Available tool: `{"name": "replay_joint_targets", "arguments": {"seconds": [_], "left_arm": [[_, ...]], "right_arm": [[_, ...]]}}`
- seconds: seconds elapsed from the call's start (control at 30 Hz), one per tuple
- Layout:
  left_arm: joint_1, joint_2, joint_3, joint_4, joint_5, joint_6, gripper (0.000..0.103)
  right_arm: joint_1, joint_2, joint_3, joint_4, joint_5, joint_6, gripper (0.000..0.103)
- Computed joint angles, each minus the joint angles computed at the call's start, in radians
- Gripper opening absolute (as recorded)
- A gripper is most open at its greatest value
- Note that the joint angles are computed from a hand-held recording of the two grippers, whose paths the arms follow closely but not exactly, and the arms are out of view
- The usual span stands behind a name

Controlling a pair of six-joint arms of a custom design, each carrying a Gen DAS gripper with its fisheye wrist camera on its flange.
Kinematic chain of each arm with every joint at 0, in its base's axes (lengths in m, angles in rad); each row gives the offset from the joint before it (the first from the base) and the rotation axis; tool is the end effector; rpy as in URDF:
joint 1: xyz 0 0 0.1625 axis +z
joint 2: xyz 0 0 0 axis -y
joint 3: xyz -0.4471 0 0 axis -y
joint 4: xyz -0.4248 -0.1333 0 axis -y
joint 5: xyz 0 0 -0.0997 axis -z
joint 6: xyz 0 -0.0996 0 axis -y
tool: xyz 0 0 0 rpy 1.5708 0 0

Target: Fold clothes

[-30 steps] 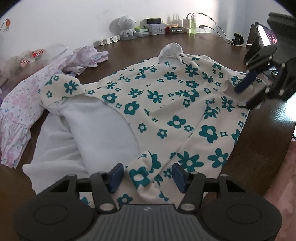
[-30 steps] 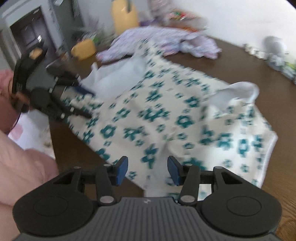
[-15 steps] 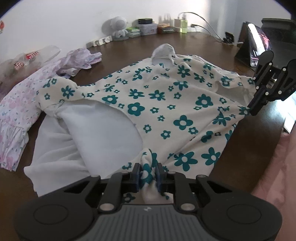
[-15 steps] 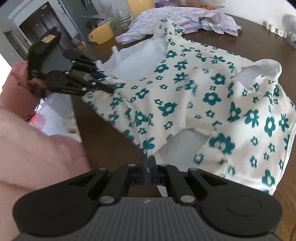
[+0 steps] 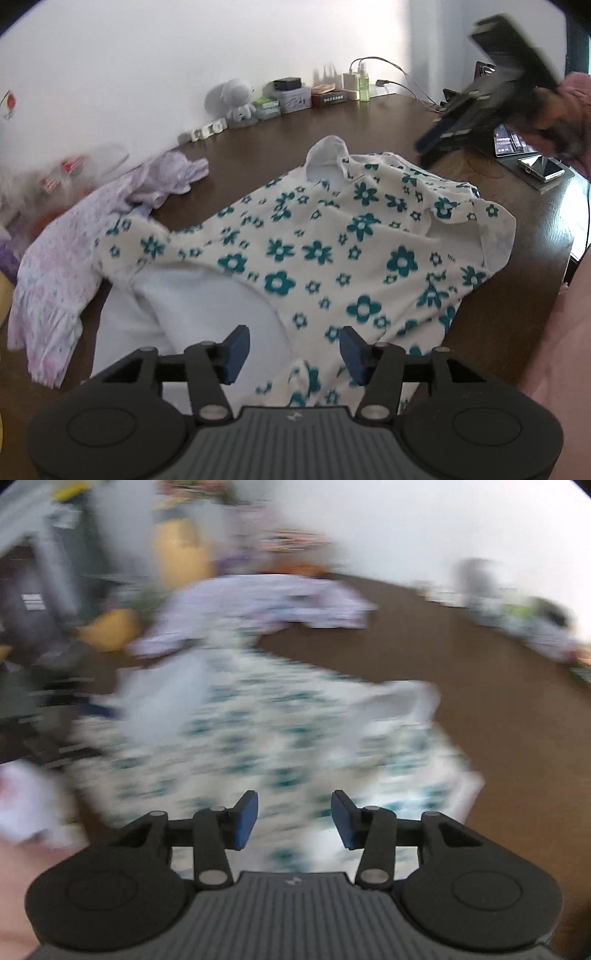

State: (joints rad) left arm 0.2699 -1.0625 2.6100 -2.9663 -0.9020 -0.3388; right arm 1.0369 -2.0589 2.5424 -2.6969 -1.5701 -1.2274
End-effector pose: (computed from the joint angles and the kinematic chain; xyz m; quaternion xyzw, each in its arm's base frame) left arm -0.2508 -0.2718 0.0361 0.4579 0.8235 -0.1903 0.2757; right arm -0.0409 -0.3312 0.3399 0.3226 -0.8923 0.2013 0.2433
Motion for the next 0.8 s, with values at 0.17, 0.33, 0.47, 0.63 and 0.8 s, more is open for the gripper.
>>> {"name": "replay_joint_targets", "arguments": {"seconds": [0.17, 0.33, 0.47, 0.63, 0.8], "left_arm": [[0.031, 0.099, -0.038, -0.073, -0.030, 0.066, 0.053], [0.062, 0.149, -0.055, -0.120, -0.039, 0.088, 0.053], [0.082, 0.164, -0.070, -0.076, -0.044, 0.080, 0.052], [0.094, 0.172, -0.057, -0.114, -0.057, 0.070, 0.052], [0.098, 0.168, -0.047, -0.133, -0.059, 0.065, 0.051]], "right_arm": [[0.031, 0.232, -0.043, -0.339, -0.136, 0.131, 0.045], [-0.023, 0.303, -0.130, -0.262, -0.122, 0.266, 0.038], [-0.038, 0.298, -0.139, -0.229, -0.094, 0.271, 0.003], [-0.034, 0.311, -0.165, -0.289, -0.113, 0.301, 0.003], [-0.023, 0.311, -0.188, -0.249, -0.144, 0.334, 0.017]]}}
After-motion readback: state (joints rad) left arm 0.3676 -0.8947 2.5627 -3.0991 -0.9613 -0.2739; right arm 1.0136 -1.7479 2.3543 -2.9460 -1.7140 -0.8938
